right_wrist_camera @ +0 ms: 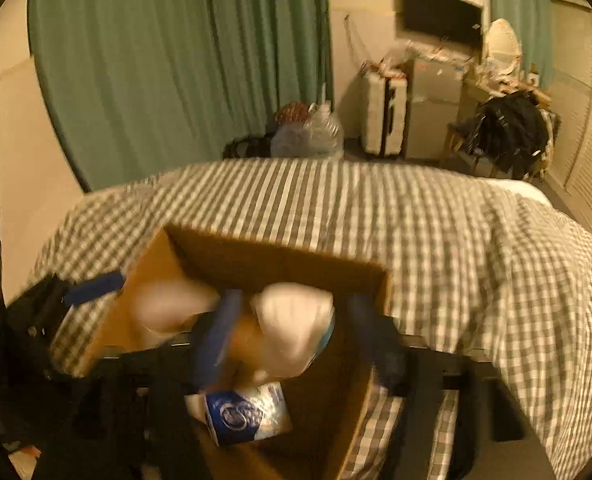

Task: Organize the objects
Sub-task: 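Carry the tape roll and plush toy over the box while both tools release them inside, then withdraw both open tools back to the remaining items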

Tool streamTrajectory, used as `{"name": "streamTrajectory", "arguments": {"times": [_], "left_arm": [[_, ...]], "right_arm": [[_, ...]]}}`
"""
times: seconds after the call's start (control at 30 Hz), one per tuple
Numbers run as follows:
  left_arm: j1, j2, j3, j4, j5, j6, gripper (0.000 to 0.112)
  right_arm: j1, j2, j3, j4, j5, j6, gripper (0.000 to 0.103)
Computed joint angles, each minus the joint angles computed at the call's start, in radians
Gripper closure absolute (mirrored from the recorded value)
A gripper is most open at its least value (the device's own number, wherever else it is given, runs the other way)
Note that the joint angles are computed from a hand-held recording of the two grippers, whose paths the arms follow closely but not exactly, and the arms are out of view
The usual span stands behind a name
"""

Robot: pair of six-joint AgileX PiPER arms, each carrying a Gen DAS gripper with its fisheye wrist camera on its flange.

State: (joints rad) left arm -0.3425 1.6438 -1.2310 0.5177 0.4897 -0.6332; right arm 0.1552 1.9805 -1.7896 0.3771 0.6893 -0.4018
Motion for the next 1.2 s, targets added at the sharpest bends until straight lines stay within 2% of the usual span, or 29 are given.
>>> {"name": "streamTrajectory", "arguments": {"times": [0.07, 0.13, 0.23, 0.4, 0.57, 0.67, 0.83, 0.9, 1.03, 1.1, 1.2], "left_arm": [[-0.010, -0.034, 0.005, 0.025, 0.013, -0.026, 0.013], [-0.025, -0.071, 0.004, 0.054, 0.041, -0.052, 0.013], [-0.051, -0.154, 0.020, 0.094, 0.098, -0.086, 0.013], [-0.127, -0.295, 0.051, 0.188, 0.233, -0.157, 0.013], [-0.237, -0.406, 0.098, 0.292, 0.389, -0.264, 0.013], [-0.310, -0.484, 0.170, 0.340, 0.453, -0.360, 0.013], [-0.419, -0.527, 0.244, 0.389, 0.568, -0.500, 0.013], [-0.456, -0.537, 0.271, 0.408, 0.591, -0.545, 0.013], [-0.484, -0.514, 0.318, 0.418, 0.583, -0.608, 0.013], [-0.491, -0.501, 0.353, 0.419, 0.572, -0.641, 0.013], [-0.463, -0.467, 0.406, 0.405, 0.510, -0.677, 0.013]], "right_arm": [[0.002, -0.080, 0.083, 0.012, -0.049, 0.004, 0.022], [-0.008, -0.127, 0.094, 0.031, -0.041, -0.008, 0.022], [0.008, -0.212, 0.124, -0.040, -0.034, 0.037, 0.022], [0.047, -0.373, 0.209, -0.124, -0.006, 0.064, 0.021], [0.062, -0.528, 0.317, -0.130, 0.010, 0.063, 0.015], [0.062, -0.624, 0.410, -0.130, 0.005, 0.071, 0.013], [0.108, -0.707, 0.553, -0.250, -0.029, 0.196, 0.009], [0.117, -0.718, 0.603, -0.283, -0.045, 0.231, 0.009], [0.104, -0.694, 0.687, -0.252, -0.077, 0.207, 0.009], [0.098, -0.673, 0.718, -0.240, -0.099, 0.202, 0.009], [0.097, -0.638, 0.763, -0.273, -0.153, 0.242, 0.009]]}}
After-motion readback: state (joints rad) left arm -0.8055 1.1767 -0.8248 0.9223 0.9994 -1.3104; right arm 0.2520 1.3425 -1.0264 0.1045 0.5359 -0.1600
